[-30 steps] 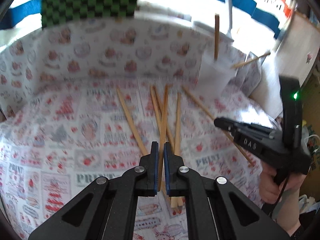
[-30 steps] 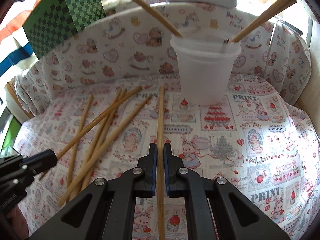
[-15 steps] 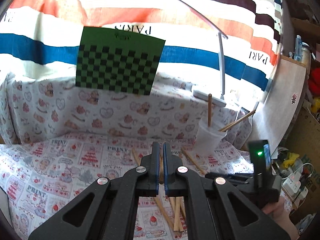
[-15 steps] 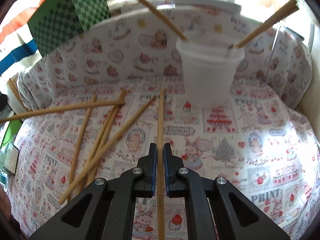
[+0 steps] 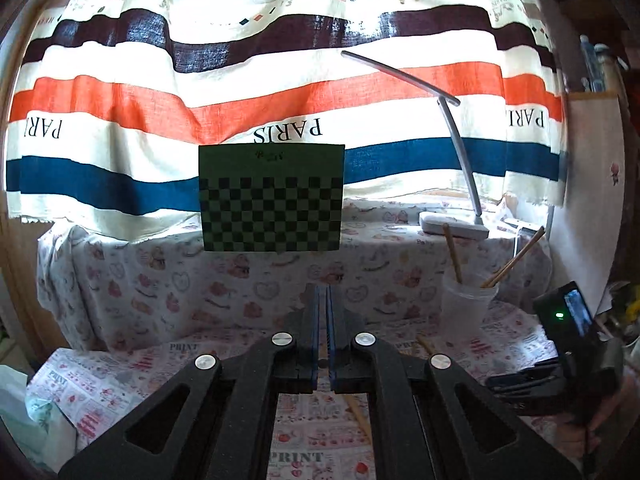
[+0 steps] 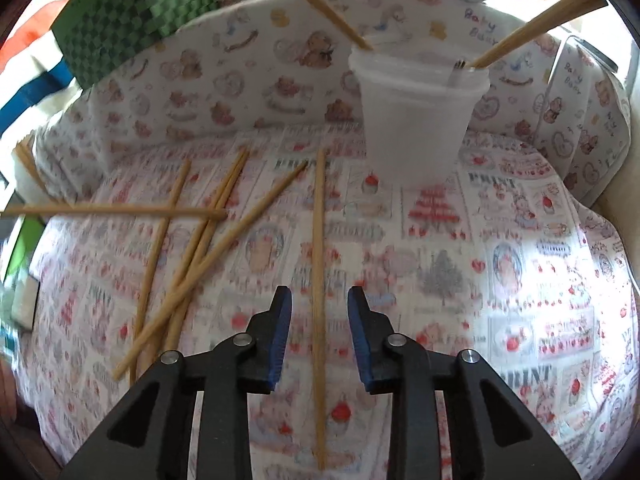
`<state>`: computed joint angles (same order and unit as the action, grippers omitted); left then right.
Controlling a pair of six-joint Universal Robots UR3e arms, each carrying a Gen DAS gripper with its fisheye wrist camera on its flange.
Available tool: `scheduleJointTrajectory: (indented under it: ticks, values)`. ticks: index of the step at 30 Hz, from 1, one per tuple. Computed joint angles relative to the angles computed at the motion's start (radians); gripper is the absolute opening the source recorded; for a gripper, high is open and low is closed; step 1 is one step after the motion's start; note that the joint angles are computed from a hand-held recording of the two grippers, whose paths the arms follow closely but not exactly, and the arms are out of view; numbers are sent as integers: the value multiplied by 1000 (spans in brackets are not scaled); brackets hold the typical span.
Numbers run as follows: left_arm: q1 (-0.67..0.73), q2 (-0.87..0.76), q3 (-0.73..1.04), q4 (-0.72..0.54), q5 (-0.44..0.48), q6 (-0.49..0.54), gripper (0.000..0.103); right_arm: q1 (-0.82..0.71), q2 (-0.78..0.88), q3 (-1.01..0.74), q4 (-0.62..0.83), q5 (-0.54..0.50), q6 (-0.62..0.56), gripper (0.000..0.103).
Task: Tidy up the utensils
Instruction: 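Carry the left tool's stick to the clear cup while the right tool holds its stick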
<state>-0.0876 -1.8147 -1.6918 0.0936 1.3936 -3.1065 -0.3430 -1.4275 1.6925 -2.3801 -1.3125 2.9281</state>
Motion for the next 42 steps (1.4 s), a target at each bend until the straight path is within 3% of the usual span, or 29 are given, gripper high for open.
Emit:
scheduleJointTrajectory:
  ticks: [9, 11, 13, 15, 17, 22, 27, 36, 42]
  values:
    - [23, 36, -52, 69, -58, -27, 2, -73, -218, 266, -15, 29, -142, 29]
    - [32, 46, -40, 33, -77, -25, 2, -72, -247, 309, -46, 17, -142, 17]
    - [17, 43, -9, -4, -36, -31, 2, -54, -260, 341, -89, -25, -149, 6]
    - [18, 38, 42, -77, -43, -42, 2, -63, -265, 323, -42, -17, -144, 6]
    - [12, 25, 107, -154, -44, -48, 2, -116, -300, 310, 29, 58, -133, 6]
    - [-16, -22, 318, -426, -36, -40, 2, -207, -478, 324, 50, 175, -115, 6]
    - [-40, -73, 524, -673, -38, -46, 2, -290, -589, 224, 131, 280, -93, 5]
    - [-82, -186, 826, -870, -20, -60, 2, -313, -488, -36, 166, 335, 22, 5]
    - [-113, -242, 984, -946, -2, -36, 1, -334, -482, -64, 136, 370, 24, 5]
